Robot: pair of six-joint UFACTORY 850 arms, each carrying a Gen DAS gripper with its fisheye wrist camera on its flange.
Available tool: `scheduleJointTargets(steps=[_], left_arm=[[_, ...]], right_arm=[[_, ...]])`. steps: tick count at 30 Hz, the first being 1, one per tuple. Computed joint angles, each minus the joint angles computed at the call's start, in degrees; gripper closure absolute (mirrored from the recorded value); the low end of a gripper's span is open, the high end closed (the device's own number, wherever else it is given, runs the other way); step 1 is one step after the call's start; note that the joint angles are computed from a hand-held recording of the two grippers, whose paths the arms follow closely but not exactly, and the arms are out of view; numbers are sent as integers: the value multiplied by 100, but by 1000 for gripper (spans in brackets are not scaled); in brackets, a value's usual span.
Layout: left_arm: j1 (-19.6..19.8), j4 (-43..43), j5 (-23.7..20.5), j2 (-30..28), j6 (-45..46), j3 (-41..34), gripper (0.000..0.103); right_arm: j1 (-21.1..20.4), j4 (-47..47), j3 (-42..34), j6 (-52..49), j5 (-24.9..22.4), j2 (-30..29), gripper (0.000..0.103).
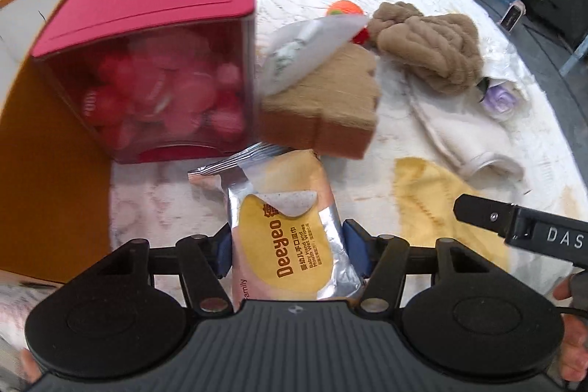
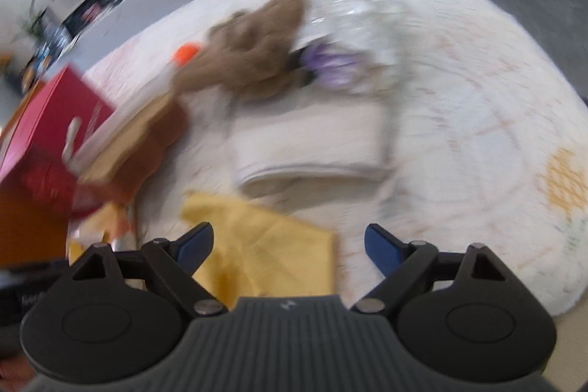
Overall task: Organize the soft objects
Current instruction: 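Grasp the Deeyeo snack bag with the left gripper while the right gripper grasps the yellow cloth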
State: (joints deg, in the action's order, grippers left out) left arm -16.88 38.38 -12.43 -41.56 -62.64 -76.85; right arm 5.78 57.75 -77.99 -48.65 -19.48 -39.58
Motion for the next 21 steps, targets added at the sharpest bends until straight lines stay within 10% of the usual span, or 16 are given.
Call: scheduleJointTargets(steps=[14, 21], left_arm=[[49, 1039, 340, 155, -372, 371, 31], [31, 2030, 398, 189, -1328, 474, 32]], right_arm=[[642, -3976, -100, 2741, 704, -120, 7], [670, -4062, -122, 2794, 767, -156, 12]])
